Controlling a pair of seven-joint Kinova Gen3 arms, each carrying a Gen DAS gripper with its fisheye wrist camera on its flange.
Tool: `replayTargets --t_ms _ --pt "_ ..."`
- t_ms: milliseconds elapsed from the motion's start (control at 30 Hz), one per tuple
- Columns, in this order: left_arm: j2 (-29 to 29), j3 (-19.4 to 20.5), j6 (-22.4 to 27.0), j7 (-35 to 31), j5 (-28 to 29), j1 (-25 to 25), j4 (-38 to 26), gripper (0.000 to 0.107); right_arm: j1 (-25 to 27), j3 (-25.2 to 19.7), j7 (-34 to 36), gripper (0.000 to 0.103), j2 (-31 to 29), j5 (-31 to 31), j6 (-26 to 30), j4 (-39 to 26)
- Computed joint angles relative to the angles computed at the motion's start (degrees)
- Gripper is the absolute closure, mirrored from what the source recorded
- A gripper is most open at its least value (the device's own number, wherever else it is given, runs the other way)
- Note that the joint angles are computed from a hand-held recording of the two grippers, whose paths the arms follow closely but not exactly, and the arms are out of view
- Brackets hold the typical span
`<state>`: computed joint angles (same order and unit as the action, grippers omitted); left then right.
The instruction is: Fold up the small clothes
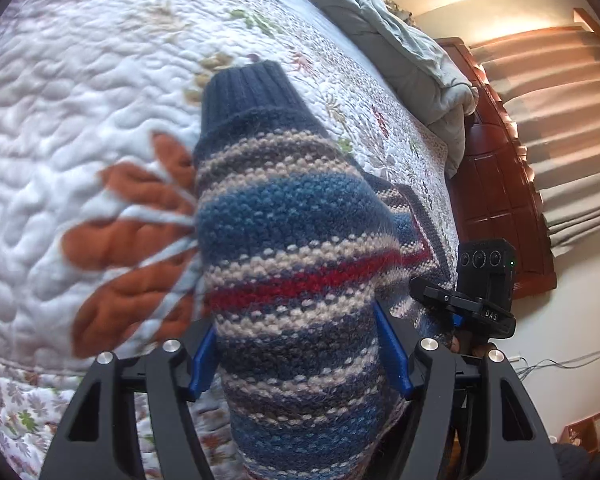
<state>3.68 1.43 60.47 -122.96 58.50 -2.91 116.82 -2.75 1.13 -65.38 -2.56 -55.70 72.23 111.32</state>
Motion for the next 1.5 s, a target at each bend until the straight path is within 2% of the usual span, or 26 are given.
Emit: replayTargets --t_ms 167,233,267,333,367,400,500,567,633,767,800,833,900,1000,1100,1167,1233,1300,1333,1367,1400,1433,1467,1500 --pt "1.5 -0.9 0.3 -6.5 4.8 -1.8 3.4 0.040 -0.7 -0.6 1.6 0.060 0.5 -0.4 -2.0 1.2" --pt "2.2 -0.8 0.3 -8.2 5.8 -2.2 4.2 0.039 0.1 0.3 3.9 0.059 1.3 -0.5 -1.1 2.1" --pt "2.2 -1.0 0.5 -9.1 6.0 -2.6 4.8 0.038 0.3 0.3 4.6 0.056 1.8 -0.8 -1.0 2.4" --pt "2.6 -0.9 0.5 -9.1 6.3 -2.7 4.9 0.033 1.9 0.8 5.6 0.042 3.7 -0.1 0.2 1.8" --pt "2.6 -1.0 0.7 -9.0 6.2 -2.9 5.1 0.030 2.0 0.7 4.9 0.027 3.8 1.0 -0.1 1.3" --pt "2.4 -1.1 0.8 -8.1 5.7 -3.1 5.1 0.026 2.3 0.6 4.0 0.021 3.4 1.9 0.0 0.9" --pt "-2.0 -2.7 0.8 -6.6 5.5 -4.6 6.4 0.021 4.9 2.4 4.2 0.021 2.3 0.3 2.2 -0.5" --pt "-6.5 -3.9 0.1 -6.1 5.5 -5.2 7.4 0.020 6.8 3.2 3.4 0.019 1.0 -0.1 1.4 -2.5" --pt "-10.8 -4.4 -0.2 -6.4 5.4 -4.4 8.0 0.020 7.0 3.8 2.7 0.022 3.0 -1.2 2.5 -5.8" --pt "-16.6 -2.5 -2.6 -6.7 4.0 0.5 8.7 0.020 5.3 0.5 -1.1 0.028 8.4 1.6 0.8 -11.7" --pt "-17.5 -2.1 -3.6 -7.1 4.6 1.9 9.4 0.020 4.9 -0.3 -1.9 0.035 9.9 2.2 0.4 -12.8" --pt "-17.9 -2.0 -4.2 -7.1 5.0 3.1 9.9 0.020 4.7 -1.0 -2.1 0.044 11.9 2.2 0.6 -13.9" --pt "-19.2 -1.6 -6.8 -7.2 6.5 5.0 11.8 0.020 6.1 -2.4 -0.5 0.091 13.7 2.7 2.0 -14.3" --pt "-20.6 -3.2 -8.2 -8.4 9.3 6.5 14.4 0.020 4.8 -2.1 2.2 0.093 11.1 2.6 -0.9 -13.9" --pt "-22.8 -4.2 -8.1 -9.8 12.5 6.8 17.0 0.020 7.3 -3.6 6.7 0.094 7.4 -0.4 -5.5 -11.1" --pt "-22.9 -4.5 -7.7 -10.2 13.2 6.7 18.2 0.020 6.0 -2.6 5.2 0.094 7.7 1.3 -7.9 -10.2" --pt "-22.6 -4.3 -7.4 -11.0 13.8 6.4 19.3 0.020 2.5 -1.0 2.7 0.094 8.0 5.6 -11.7 -8.0" --pt "-22.6 -3.8 -7.4 -10.6 13.6 6.0 19.7 0.020 3.1 -2.9 2.2 0.092 9.5 7.0 -12.5 -6.3" --pt "-22.9 -3.8 -7.2 -10.2 13.5 5.8 19.7 0.020 3.3 -3.0 2.7 0.089 8.7 6.2 -13.0 -5.4" --pt "-23.3 -3.9 -6.9 -9.8 13.3 5.6 19.6 0.020 3.8 -2.3 3.5 0.081 7.8 4.6 -12.6 -4.8" --pt "-23.7 -3.8 -6.9 -9.1 12.9 5.5 19.5 0.019 5.3 -1.9 4.4 0.066 7.0 2.3 -11.3 -4.2" --pt "-24.1 -3.7 -7.0 -8.6 12.5 5.4 19.3 0.019 6.7 -1.3 4.8 0.059 5.2 0.7 -10.2 -3.7" --pt "-25.1 -3.4 -7.1 -7.6 11.9 5.4 19.1 0.019 7.0 -0.1 5.3 0.057 3.1 -0.1 -9.2 -3.2" --pt "-25.9 -3.3 -7.3 -7.1 11.7 5.6 19.2 0.019 7.2 0.7 5.7 0.062 1.7 -0.5 -7.9 -3.2"
